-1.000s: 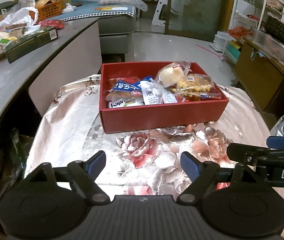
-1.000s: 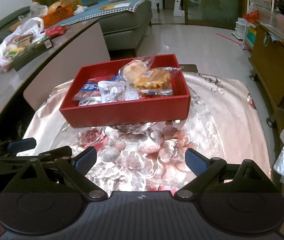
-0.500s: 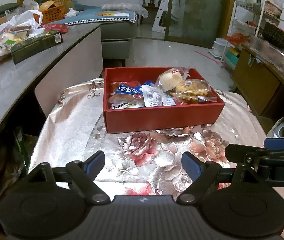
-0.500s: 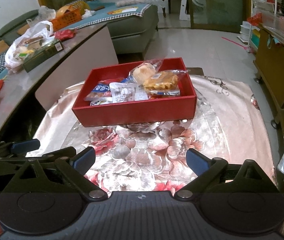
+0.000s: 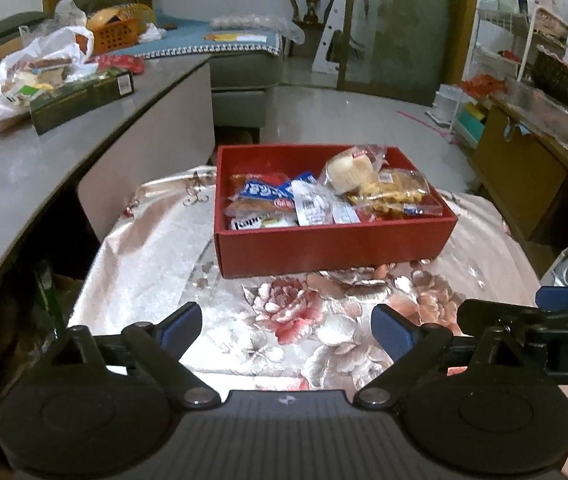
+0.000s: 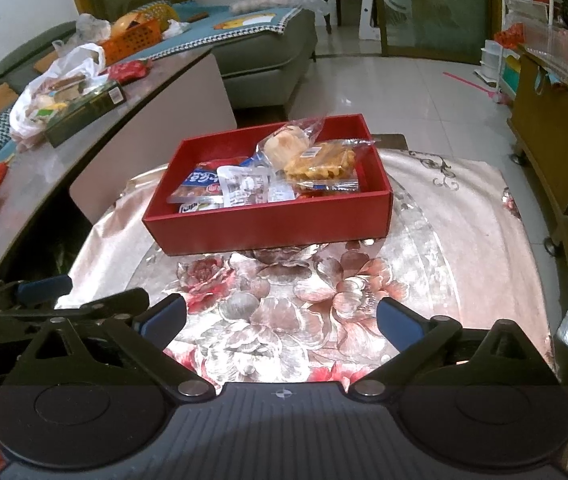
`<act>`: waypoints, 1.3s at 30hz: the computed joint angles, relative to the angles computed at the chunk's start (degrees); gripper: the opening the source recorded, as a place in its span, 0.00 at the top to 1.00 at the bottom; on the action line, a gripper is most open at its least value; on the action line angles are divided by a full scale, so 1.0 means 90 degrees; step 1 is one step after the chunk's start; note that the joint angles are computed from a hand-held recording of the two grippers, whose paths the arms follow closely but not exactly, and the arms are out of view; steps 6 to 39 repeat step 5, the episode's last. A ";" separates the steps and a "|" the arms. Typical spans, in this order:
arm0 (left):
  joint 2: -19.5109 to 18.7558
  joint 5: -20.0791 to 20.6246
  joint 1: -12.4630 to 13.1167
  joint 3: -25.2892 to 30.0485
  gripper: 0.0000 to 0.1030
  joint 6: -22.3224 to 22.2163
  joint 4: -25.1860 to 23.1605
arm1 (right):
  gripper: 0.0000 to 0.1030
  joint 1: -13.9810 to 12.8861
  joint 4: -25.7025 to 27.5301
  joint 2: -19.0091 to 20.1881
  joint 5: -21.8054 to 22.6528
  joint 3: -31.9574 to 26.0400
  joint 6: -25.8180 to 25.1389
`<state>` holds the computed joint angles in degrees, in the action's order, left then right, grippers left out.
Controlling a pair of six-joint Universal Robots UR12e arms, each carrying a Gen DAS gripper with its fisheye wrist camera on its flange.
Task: Organize snacks
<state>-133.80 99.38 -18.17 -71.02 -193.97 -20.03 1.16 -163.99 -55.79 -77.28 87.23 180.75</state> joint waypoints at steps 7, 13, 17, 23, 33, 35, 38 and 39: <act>-0.0010 0.0182 -0.0031 -0.0020 0.15 0.0087 0.0198 | 0.00 -0.0004 -0.0004 0.0002 -0.0005 -0.0013 0.0009; -0.0010 0.0182 -0.0031 -0.0020 0.15 0.0087 0.0198 | 0.00 -0.0004 -0.0004 0.0002 -0.0005 -0.0013 0.0009; -0.0010 0.0182 -0.0031 -0.0020 0.15 0.0087 0.0198 | 0.00 -0.0004 -0.0004 0.0002 -0.0005 -0.0013 0.0009; -0.0010 0.0182 -0.0031 -0.0020 0.15 0.0087 0.0198 | 0.00 -0.0004 -0.0004 0.0002 -0.0005 -0.0013 0.0009; -0.0010 0.0182 -0.0031 -0.0020 0.15 0.0087 0.0198 | 0.00 -0.0004 -0.0004 0.0002 -0.0005 -0.0013 0.0009; -0.0010 0.0182 -0.0031 -0.0020 0.15 0.0087 0.0198 | 0.00 -0.0004 -0.0004 0.0002 -0.0005 -0.0013 0.0009; -0.0010 0.0182 -0.0031 -0.0020 0.15 0.0087 0.0198 | 0.00 -0.0004 -0.0004 0.0002 -0.0005 -0.0013 0.0009; -0.0010 0.0182 -0.0031 -0.0020 0.15 0.0087 0.0198 | 0.00 -0.0004 -0.0004 0.0002 -0.0005 -0.0013 0.0009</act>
